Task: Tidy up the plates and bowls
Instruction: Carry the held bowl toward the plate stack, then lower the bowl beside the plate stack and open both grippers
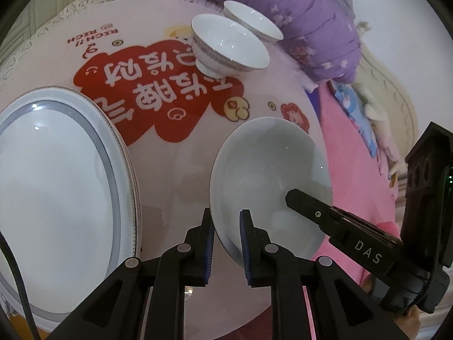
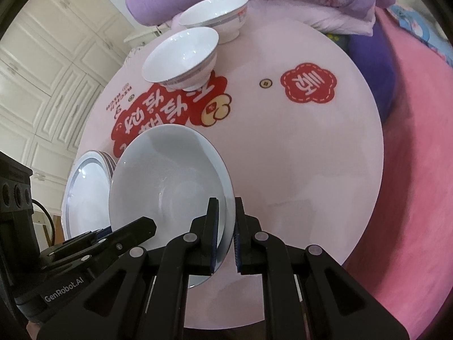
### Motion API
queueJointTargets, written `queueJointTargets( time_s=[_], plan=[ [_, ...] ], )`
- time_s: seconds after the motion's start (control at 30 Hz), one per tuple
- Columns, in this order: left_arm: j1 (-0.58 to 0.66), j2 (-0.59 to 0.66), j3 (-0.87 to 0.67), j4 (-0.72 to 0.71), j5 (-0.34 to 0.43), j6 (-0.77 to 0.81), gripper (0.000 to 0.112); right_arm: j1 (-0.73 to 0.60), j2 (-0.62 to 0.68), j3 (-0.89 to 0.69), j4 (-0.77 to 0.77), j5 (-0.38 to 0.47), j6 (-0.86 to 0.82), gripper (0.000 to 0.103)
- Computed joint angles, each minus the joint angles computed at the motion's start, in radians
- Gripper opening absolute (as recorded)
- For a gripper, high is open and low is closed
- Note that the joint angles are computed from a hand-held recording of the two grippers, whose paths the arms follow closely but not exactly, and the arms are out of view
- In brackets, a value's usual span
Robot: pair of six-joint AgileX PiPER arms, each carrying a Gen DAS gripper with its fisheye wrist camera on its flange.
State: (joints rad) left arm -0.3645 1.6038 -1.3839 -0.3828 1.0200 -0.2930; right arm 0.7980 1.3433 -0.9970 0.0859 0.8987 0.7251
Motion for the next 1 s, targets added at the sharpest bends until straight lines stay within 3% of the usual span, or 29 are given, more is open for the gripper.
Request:
queueJointTargets(
  time_s=[0.63,0.73,0.8,0.87,0.93,1.0],
  plan=[
    [-0.004,0.035,-0.002,-0.005,-0.008,-0.006,0.014,-0.037,0.017,0.033,0.064,-0.029,-0.061,0.012],
    [-0.009,0.033,-0.009,0.023,-0.007,-0.020,0.022,-0.042,0.009,0.032,0.062,-0.029,-0.060,0.013],
    [-0.006,0.026,-0.009,0.032,-0.004,-0.026,0.035,-0.048,0.000,0.033,0.063,-0.036,-0.063,0.023],
    [0.001,0.016,-0.008,0.035,-0.006,-0.026,0.059,-0.049,-0.011,0.032,0.051,-0.036,-0.054,0.037],
    [0.024,0.003,0.003,-0.009,-0.015,0.008,0.071,-0.049,-0.020,0.027,0.035,-0.039,-0.044,0.063],
    [0.041,-0.004,-0.003,-0.031,-0.017,0.026,0.078,-0.046,-0.032,0.022,0.004,-0.042,-0.012,0.079]
  ],
)
